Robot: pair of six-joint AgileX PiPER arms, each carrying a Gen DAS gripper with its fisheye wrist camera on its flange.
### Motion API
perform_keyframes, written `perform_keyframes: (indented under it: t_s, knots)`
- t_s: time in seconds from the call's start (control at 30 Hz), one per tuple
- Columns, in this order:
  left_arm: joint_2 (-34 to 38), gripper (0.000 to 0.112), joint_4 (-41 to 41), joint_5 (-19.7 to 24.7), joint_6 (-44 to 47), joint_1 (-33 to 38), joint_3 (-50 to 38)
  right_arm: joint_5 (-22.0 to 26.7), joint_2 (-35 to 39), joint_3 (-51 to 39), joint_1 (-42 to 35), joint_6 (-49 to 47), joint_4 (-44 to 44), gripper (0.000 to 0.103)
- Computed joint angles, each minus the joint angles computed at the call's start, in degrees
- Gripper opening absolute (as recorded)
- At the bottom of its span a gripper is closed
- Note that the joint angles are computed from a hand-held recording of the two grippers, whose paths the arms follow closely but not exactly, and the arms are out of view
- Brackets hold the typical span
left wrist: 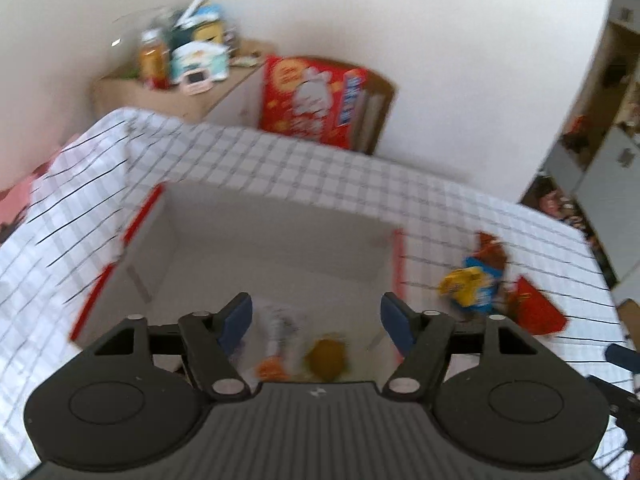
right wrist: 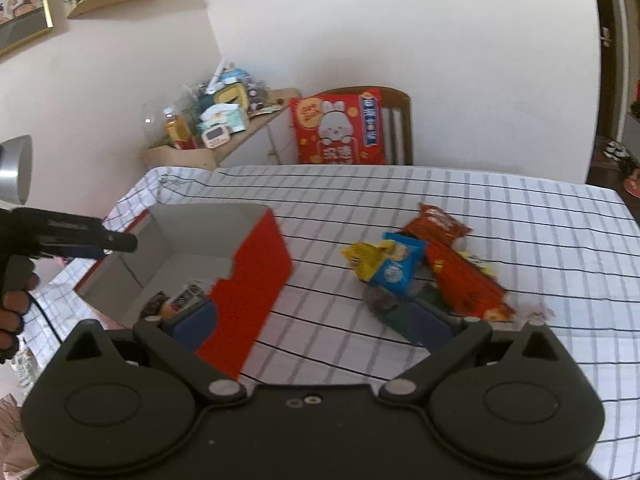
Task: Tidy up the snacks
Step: 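Move both open tools from the box back to the snack pile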
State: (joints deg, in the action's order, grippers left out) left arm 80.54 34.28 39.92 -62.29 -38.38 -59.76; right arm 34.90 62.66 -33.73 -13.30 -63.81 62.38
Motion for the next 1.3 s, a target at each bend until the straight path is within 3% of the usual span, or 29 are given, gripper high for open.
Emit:
perform_keyframes:
  t_s: [0.1,0.3,0.43,0.6,0.9,1.0,1.07,1.3]
  knots:
    - [1.8,0.075,1.6,-1.5,-1.8,-3.4,-1.5,2.9,-0.1,-0.2,-5.9,-2.5,-0.1,0.102]
    - [8.9,0.075,6.3,-0.1,-6.7,-9.4,-7.3,7.6,2.2,-1.6,-17.0,-8.2,-0.1,0.102]
    - [14.4,0.075,10.1,1.0,-9.7,-12.8,-11.8,9.2,4.8,-3.1,-22.8,-12.0,0.0,0.101]
    - [20.6,0.075,7.7,0.1,-8.3,-13.8,-17.1,8.6,9.2,-5.2,-27.3,-16.9,0.8,0.101]
    - [33.8,0.075,2.4,4.1,-3.7,-14.7,-29.4,3.6,21.5,-10.1,-27.9,-20.4,2.1,0.098]
    - [37.3,0.075,1.4,4.4,-1.7,-15.3,-32.3,1.0,26.0,-11.8,-26.4,-20.2,2.0,0.094]
    - [39.7,0.075,2.5,4.6,-0.7,-16.3,-34.1,-0.5,29.0,-12.8,-25.6,-21.3,2.8,0.087]
    - [46.2,0.075,1.8,2.8,8.6,-17.8,-40.7,-2.4,37.1,-17.0,-21.7,-24.8,2.7,0.077]
